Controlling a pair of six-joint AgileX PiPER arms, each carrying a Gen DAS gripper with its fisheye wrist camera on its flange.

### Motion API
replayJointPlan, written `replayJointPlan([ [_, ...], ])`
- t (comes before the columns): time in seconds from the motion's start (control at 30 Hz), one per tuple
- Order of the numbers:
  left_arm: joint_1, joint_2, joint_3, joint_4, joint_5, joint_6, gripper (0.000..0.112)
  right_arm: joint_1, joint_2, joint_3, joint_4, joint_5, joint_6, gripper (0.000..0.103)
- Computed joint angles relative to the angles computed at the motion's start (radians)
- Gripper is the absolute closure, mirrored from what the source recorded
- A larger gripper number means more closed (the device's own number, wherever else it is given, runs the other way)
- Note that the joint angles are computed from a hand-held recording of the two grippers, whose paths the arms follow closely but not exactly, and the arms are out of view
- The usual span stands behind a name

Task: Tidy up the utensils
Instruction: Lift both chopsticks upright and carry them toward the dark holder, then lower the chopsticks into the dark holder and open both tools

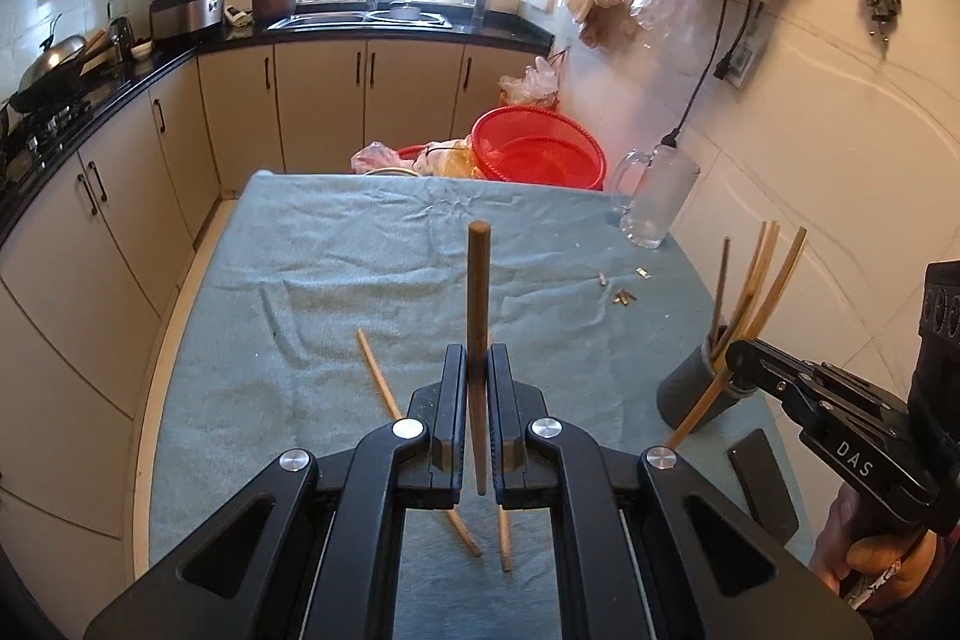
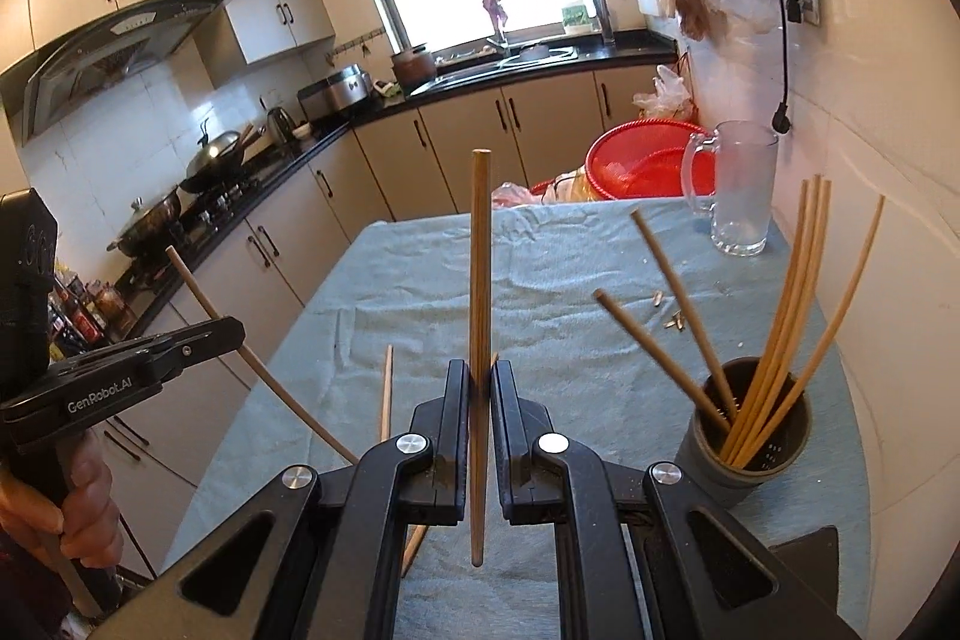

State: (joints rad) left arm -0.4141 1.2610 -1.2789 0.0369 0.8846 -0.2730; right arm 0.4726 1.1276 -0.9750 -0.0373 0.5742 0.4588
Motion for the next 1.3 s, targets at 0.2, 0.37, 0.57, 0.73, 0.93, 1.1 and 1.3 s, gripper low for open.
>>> replayJointPlan([
  [0.2, -0.064, 0.019, -0.055, 0.05, 0.017, -0.042, 0.106, -0.032, -0.058, 0.006, 0.012, 0.016, -0.011, 0.095],
  [0.37, -0.11, 0.045, -0.118, 0.085, 0.035, -0.064, 0.106, -0.099, -0.102, -0.005, 0.082, 0.033, -0.087, 0.095],
  [0.57, -0.156, 0.077, -0.198, 0.11, 0.058, -0.073, 0.106, -0.18, -0.149, -0.027, 0.152, 0.061, -0.154, 0.095],
  [0.73, -0.19, 0.104, -0.265, 0.129, 0.075, -0.077, 0.106, -0.282, -0.186, -0.038, 0.264, 0.09, -0.261, 0.095],
  [0.93, -0.237, 0.143, -0.361, 0.143, 0.111, -0.079, 0.106, -0.45, -0.223, -0.048, 0.442, 0.14, -0.416, 0.095],
  [1.1, -0.276, 0.178, -0.438, 0.154, 0.138, -0.077, 0.106, -0.589, -0.241, -0.064, 0.559, 0.189, -0.521, 0.095],
  [1.3, -0.322, 0.22, -0.518, 0.168, 0.16, -0.07, 0.106, -0.784, -0.256, -0.063, 0.711, 0.269, -0.663, 0.095],
])
